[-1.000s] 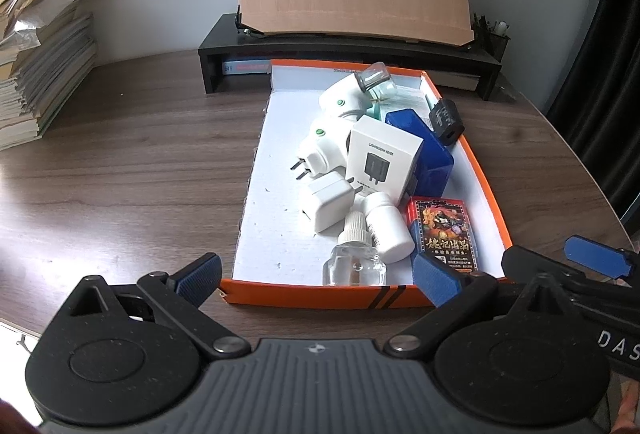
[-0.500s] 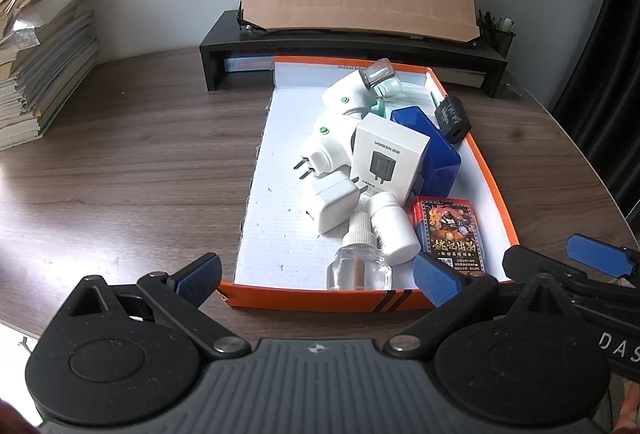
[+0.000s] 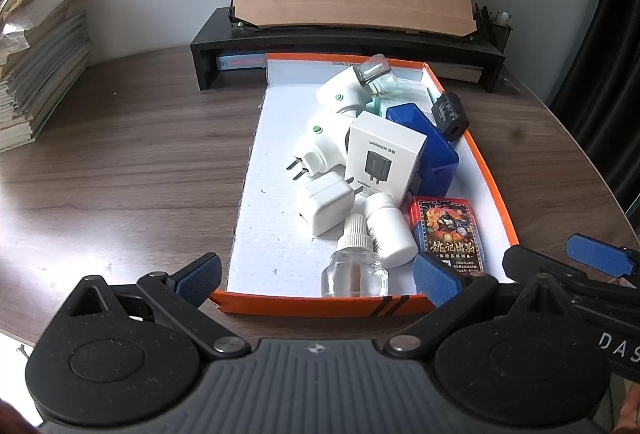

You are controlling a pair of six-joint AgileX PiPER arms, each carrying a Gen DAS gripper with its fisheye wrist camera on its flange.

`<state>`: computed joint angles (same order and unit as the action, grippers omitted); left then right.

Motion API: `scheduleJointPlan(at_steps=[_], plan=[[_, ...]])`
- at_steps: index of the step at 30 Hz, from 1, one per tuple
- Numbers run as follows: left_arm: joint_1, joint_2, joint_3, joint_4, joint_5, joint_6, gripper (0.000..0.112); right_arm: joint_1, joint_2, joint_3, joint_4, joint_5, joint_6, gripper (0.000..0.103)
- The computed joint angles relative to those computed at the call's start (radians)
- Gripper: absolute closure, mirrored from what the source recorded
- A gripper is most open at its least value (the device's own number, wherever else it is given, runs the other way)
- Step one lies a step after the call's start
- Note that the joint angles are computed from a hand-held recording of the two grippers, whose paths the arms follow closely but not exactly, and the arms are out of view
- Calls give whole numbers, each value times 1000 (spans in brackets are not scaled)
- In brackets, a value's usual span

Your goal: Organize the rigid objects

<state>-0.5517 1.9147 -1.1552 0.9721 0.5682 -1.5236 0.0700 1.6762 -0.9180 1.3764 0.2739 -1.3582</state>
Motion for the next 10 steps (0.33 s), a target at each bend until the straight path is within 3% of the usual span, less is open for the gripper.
scheduleJointPlan(at_steps=[10], plan=[[6, 3, -2, 10, -2, -5, 9, 8, 13, -13, 1, -3, 3, 17]])
